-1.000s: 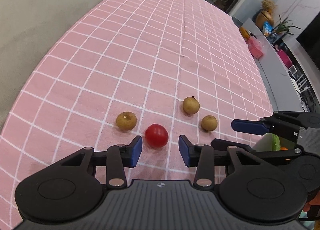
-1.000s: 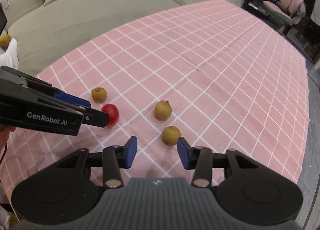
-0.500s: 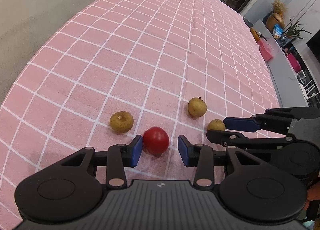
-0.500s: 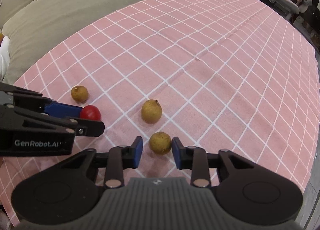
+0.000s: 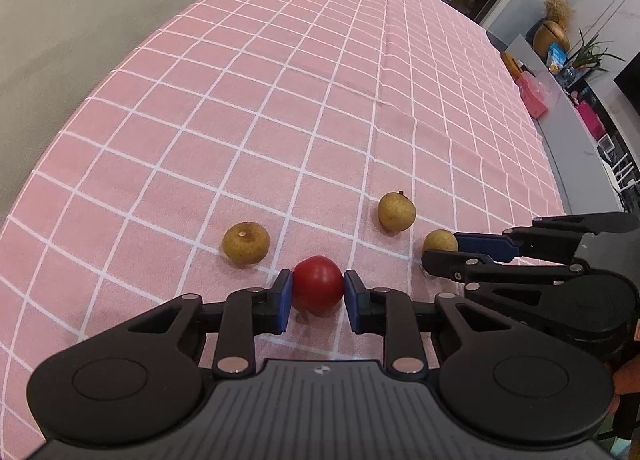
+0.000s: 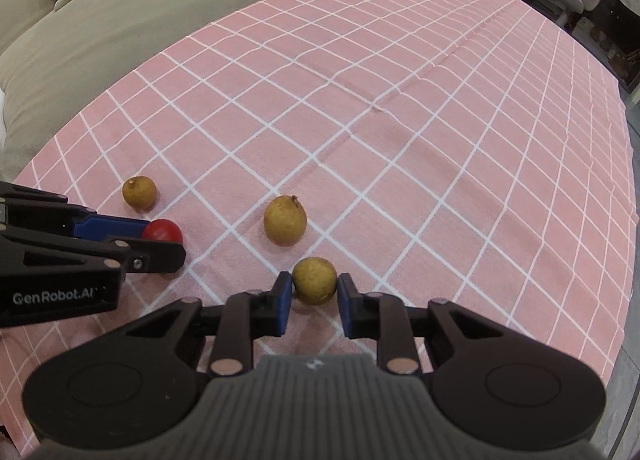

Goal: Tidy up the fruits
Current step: 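Grasp the red cherry tomato with the left tool while the right tool grasps a brown longan, then carry the tomato and longan over the green colander with both tools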

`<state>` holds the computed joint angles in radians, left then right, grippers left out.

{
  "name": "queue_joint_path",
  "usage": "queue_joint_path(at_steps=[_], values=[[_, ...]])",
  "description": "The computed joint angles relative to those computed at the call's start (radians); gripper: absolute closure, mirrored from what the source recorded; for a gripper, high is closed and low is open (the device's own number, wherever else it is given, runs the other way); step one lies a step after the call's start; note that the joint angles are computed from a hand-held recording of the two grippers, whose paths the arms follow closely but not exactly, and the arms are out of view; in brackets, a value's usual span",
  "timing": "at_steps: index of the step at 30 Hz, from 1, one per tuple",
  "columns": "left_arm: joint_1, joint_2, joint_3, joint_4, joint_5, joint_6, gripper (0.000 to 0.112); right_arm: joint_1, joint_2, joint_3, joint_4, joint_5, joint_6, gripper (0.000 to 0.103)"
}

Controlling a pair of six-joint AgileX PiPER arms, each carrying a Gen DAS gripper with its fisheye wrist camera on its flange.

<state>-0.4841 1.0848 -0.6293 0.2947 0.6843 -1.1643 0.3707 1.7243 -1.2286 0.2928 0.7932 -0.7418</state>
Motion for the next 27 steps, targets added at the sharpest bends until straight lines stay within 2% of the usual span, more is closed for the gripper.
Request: queue_joint_path(at_steps=[5, 11, 19, 23, 27], values=[[-0.031, -0.052, -0.029, 0.015, 0.057, -0.012, 0.082, -0.02, -0.064, 0.029, 0.046, 0.016, -0.028, 0.083], [-0.098, -0.117, -0.097, 0.023, 0.163, -0.029, 0.082, -0.072, -0.197, 0.066, 0.136, 0.08, -0.063, 0.083], [-0.335, -0.126, -0.245, 0.12, 0.347, -0.163, 0.082, -0.176, -0.412, 0.136, 0.242, 0.209, -0.104, 0.083], [-0.436, -0.106, -0.308, 0.148, 0.37, -0.185, 0.082, -0.27, -0.511, 0.171, 0.279, 0.292, -0.148, 0.083], [-0.475, -0.067, -0.355, 0.106, 0.322, -0.13, 0.082, -0.448, -0.587, 0.184, 0.313, 0.417, -0.229, 0.083]])
